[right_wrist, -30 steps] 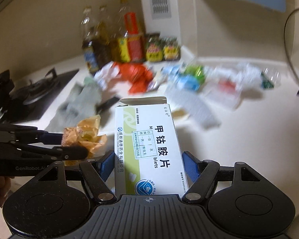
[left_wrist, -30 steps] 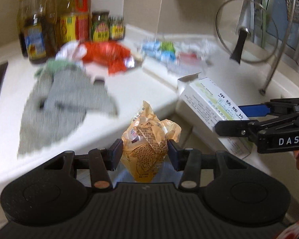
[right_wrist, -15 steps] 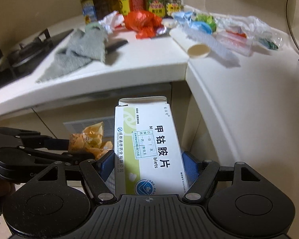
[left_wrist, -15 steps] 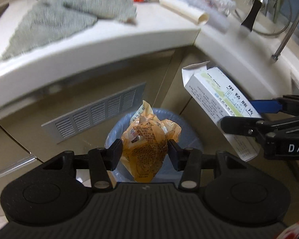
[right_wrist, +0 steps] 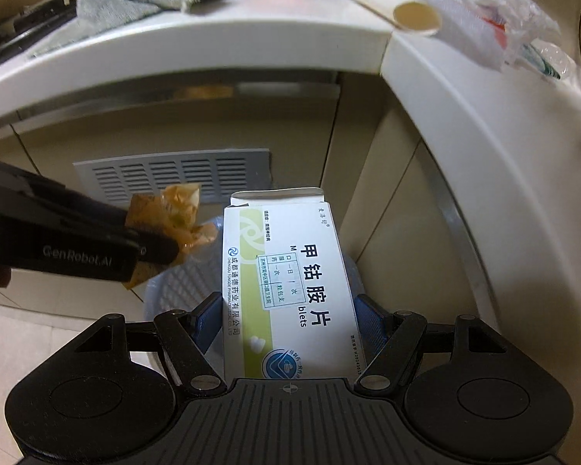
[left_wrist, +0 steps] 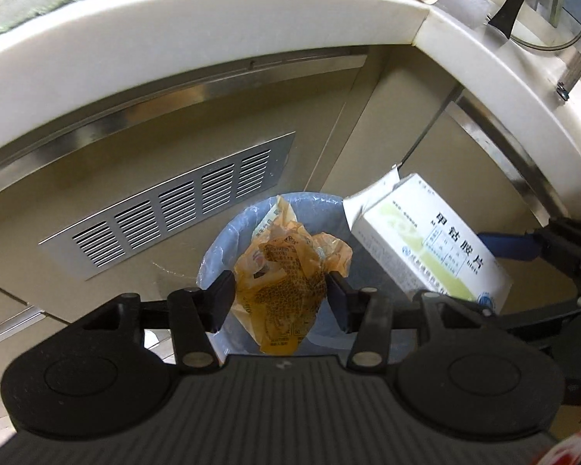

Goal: Collect trash
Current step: 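Open the left tool over the wastebasket while the right tool drops the medicine box in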

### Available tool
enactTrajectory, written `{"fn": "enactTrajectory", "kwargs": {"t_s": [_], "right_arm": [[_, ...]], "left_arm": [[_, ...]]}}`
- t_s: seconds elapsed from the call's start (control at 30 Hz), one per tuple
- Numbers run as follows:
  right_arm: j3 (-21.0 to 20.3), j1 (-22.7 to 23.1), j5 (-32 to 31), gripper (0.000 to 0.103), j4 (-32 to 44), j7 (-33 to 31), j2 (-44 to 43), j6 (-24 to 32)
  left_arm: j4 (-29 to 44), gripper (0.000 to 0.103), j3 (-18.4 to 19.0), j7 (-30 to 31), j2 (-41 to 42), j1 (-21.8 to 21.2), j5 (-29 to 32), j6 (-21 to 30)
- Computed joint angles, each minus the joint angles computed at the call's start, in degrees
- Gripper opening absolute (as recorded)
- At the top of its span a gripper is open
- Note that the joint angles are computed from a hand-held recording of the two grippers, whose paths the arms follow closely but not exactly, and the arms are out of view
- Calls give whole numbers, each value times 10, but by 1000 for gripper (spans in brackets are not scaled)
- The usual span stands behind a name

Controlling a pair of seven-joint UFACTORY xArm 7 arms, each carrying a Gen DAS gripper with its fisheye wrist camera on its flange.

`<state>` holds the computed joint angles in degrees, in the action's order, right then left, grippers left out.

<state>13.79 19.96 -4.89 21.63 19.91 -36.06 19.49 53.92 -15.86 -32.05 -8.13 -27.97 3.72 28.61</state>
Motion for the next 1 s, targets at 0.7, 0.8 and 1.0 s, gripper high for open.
{"fn": "enactTrajectory", "kwargs": {"t_s": [0.7,0.8,1.0], "right_arm": [[-19,1,21,72,10,3,56,-19],[-22,3,25,72,12,0,61,-24],[-35,16,42,72,10,-11,63,-36]], "left_arm": [[0,77,-3,-46,-7,11,34,31],[1,77,-5,-52,-8,11,40,36],[-1,77,-4,-52,-12,10,39,34]]}}
